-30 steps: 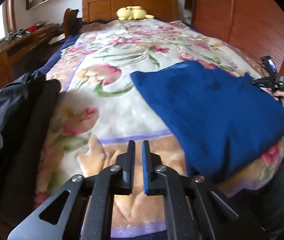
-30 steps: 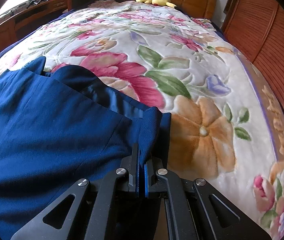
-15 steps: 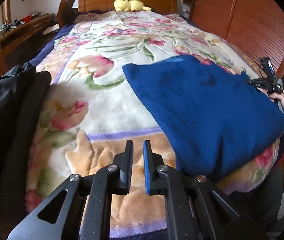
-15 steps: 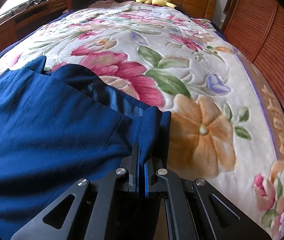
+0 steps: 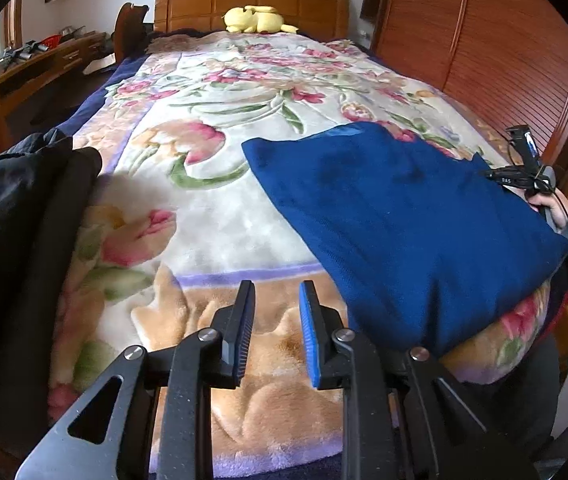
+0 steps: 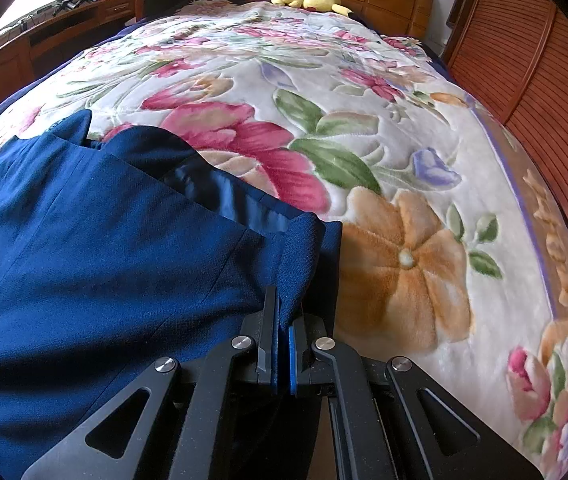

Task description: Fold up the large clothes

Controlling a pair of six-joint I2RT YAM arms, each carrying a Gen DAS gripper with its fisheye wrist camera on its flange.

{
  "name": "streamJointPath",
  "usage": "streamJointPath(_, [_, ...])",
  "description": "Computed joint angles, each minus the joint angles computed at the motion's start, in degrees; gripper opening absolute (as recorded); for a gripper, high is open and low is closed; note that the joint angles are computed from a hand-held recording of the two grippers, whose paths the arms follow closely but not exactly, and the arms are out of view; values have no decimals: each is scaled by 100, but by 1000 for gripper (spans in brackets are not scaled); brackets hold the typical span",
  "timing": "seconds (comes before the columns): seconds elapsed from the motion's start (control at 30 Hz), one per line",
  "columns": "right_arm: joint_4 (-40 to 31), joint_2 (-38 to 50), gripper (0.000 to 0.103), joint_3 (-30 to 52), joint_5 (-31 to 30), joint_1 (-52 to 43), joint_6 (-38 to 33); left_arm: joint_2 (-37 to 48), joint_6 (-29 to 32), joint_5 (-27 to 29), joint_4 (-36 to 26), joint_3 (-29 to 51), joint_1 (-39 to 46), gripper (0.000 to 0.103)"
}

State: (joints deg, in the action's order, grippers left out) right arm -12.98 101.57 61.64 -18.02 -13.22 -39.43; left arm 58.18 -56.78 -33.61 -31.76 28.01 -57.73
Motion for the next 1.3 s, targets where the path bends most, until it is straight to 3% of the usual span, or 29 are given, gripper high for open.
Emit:
streamJointPath(0.13, [1,-7,3,-5,16,9,-9,-13,19,-38,-63,41,-85,33])
streamJointPath(0.2, [2,-13,3,-10,18,11,2,-60,137,179,73,-5,-33,58])
streamJointPath(0.4, [-21,-44,3,-24,3,-36,-20,3,120,559,403,-120,-155,86])
streamJointPath(0.8, [-428,-511,5,-210,-365,-484,-170,1231,-55,1032,1129,-77,-445,89])
streamJointPath(0.9, [-434,-765,14,-419,-466,-668,-291,1443,18,1060,1180,-13,-373,89])
streamJointPath(0.97, [-652,-909,37,-460,-717,-914,-341,1579,61,1117,1304,-24,-329,92])
streamJointPath(1.03, [-978,-999,46,-454,-1085,-1197,-462,1750,132,1202,1506,-40,-265,96])
streamJointPath(1.1, [-1185,-1134,50,-549,-1279,-1476,-681,1871,145,1197,1592,-12,-300,102])
streamJointPath(1.3, [-1546,-1702,56,-1089,-1791,-2335,-1503,2035,-2,1127,1732,20,-308,102])
